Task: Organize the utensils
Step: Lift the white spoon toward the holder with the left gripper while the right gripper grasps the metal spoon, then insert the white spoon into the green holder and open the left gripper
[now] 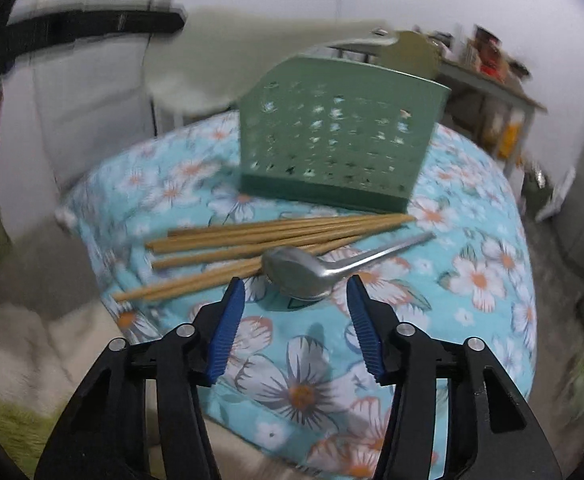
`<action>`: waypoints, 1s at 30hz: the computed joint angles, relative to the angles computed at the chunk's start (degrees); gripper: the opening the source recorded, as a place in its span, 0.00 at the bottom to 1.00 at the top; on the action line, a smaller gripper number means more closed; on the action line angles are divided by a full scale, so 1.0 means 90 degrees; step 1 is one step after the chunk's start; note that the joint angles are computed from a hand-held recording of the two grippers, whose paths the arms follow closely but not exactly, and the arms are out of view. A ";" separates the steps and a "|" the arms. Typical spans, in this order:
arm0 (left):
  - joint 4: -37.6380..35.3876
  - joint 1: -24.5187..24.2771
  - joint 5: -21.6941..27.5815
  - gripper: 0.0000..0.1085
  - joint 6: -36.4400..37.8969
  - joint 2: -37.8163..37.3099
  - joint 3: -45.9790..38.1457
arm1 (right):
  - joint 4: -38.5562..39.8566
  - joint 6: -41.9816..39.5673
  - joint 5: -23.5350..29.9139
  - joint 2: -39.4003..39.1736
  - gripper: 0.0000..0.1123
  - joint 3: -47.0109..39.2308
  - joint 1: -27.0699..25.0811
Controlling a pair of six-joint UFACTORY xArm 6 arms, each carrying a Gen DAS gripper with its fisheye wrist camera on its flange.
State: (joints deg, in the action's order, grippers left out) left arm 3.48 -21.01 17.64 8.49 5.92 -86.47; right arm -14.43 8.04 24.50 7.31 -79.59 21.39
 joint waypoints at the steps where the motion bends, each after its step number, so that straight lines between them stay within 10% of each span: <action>1: -0.0032 0.0024 -0.0023 0.01 0.0020 -0.0018 0.0019 | -0.0310 0.0101 0.0068 0.0087 0.39 -0.0090 0.0031; 17: -0.0162 0.0328 -0.0252 0.01 -0.0080 -0.0407 0.0327 | -0.1819 0.0551 0.0593 0.0706 0.06 -0.0738 0.0197; 30: -0.0275 0.0502 0.0655 0.01 0.0895 -0.0192 -0.0454 | -0.0292 0.0806 0.0078 0.0138 0.01 -0.0556 -0.0203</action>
State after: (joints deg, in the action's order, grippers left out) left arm 1.00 -16.50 23.54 16.54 4.19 -90.56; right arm -17.06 15.30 25.20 8.55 -84.60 19.56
